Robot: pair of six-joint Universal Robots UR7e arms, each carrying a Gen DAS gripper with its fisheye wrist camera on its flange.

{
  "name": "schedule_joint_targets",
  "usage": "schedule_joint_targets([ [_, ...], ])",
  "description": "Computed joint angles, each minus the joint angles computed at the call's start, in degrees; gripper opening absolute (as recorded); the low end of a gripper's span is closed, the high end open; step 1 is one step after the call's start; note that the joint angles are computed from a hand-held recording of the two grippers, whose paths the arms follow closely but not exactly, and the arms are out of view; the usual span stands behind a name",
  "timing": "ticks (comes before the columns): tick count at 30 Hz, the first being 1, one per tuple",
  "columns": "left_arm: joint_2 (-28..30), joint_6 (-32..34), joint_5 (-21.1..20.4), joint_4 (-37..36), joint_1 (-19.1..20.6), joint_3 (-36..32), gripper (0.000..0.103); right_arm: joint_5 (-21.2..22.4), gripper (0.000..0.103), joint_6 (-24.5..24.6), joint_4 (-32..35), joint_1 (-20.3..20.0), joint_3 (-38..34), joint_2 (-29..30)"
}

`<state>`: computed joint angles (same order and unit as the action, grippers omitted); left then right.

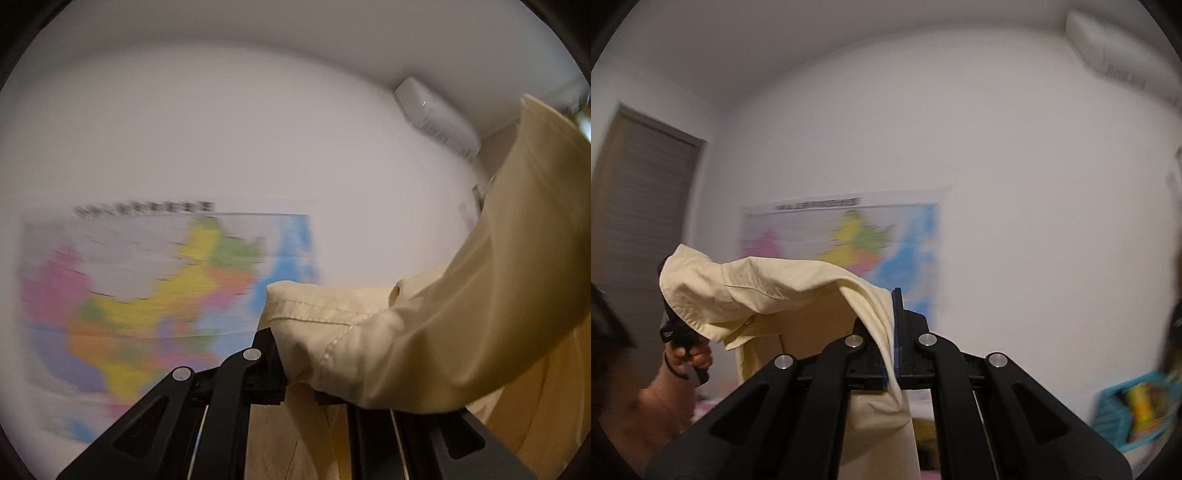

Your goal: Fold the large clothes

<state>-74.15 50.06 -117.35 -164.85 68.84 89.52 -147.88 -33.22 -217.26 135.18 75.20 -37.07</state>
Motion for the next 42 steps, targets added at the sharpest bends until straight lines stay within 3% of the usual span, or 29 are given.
schedule_joint_targets([
  [2, -3.1, 2.5, 4.3, -2.0, 0.3, 2.5, 0.008, 3.8, 0.002, 5.5, 3.2, -1.0, 2.8, -0.9],
  [6, -2.9, 5.9, 13.9, -7.1, -0.7, 4.9, 0.009, 10.9, 0.002, 16.8, 10.4, -6.1, 6.6, -2.7],
  [9, 2.3, 6.3, 25.8, -2.4, -2.0, 1.4, 0.009, 15.4, 0.002, 28.8, 19.8, -13.2, 7.7, -3.1],
  [12, 13.0, 3.7, 37.9, 4.4, -1.9, -6.9, 0.009, 21.7, 0.002, 39.1, 28.5, -21.2, 6.9, -1.6],
  [14, 22.1, 2.3, 44.7, 5.0, -0.9, -13.4, 0.009, 26.3, 0.002, 44.6, 33.4, -26.5, 4.6, 1.4],
  [16, 29.7, -0.6, 49.6, 9.8, 0.3, -20.6, 0.008, 29.2, 0.002, 47.3, 37.7, -29.9, 1.9, 4.5],
  [20, 42.3, -6.5, 54.7, 22.2, 2.5, -35.5, 0.007, 31.7, 0.002, 52.7, 46.7, -35.7, -5.1, 11.2],
  [23, 49.8, -8.5, 56.3, 30.2, 2.8, -47.2, 0.007, 34.5, 0.002, 55.4, 46.5, -38.4, -5.3, 12.3],
  [26, 48.7, -10.2, 52.9, 40.9, 3.0, -50.2, 0.010, 35.3, 0.004, 59.1, 45.6, -40.8, -4.3, 11.7],
  [28, 51.0, -12.2, 52.1, 43.5, 3.4, -55.4, 0.026, 34.0, 0.008, 62.1, 47.2, -42.0, -4.6, 11.9],
  [29, 53.6, -10.6, 52.8, 44.9, 3.1, -59.3, 0.032, 32.5, 0.020, 63.3, 48.5, -42.4, -5.0, 11.9],
  [30, 55.2, -9.9, 53.9, 45.3, 3.0, -61.5, 0.040, 33.4, 0.023, 64.6, 47.4, -42.7, -4.2, 11.7],
  [31, 57.0, -10.5, 55.6, 47.8, 3.0, -64.8, 0.042, 34.2, 0.025, 65.0, 46.2, -42.9, -3.5, 11.5],
  [32, 57.4, -11.3, 55.9, 49.8, 3.1, -65.7, 0.042, 32.8, 0.034, 64.4, 46.1, -42.2, -3.3, 11.3],
  [33, 56.4, -11.7, 55.3, 50.4, 3.3, -64.2, 0.042, 30.1, 0.048, 63.9, 47.5, -41.4, -3.6, 11.1],
  [35, 52.5, -10.3, 52.5, 47.6, 3.7, -58.3, 0.047, 23.7, 0.062, 61.8, 49.3, -38.9, -3.5, 10.5],
  [36, 51.6, -8.7, 50.9, 45.9, 4.3, -57.0, 0.053, 22.1, 0.062, 58.5, 48.0, -37.3, -1.8, 9.4],
  [38, 44.5, -4.7, 47.1, 42.3, 4.9, -47.4, 0.058, 21.0, 0.065, 55.0, 47.7, -35.0, 0.1, 8.1],
  [40, 39.5, -1.4, 45.8, 37.9, 4.8, -39.6, 0.061, 22.2, 0.073, 52.7, 46.3, -32.5, 4.1, 6.2],
  [42, 36.5, 2.7, 42.7, 37.6, 6.2, -36.1, 0.065, 23.0, 0.073, 52.3, 48.0, -29.7, 7.7, 4.7],
])
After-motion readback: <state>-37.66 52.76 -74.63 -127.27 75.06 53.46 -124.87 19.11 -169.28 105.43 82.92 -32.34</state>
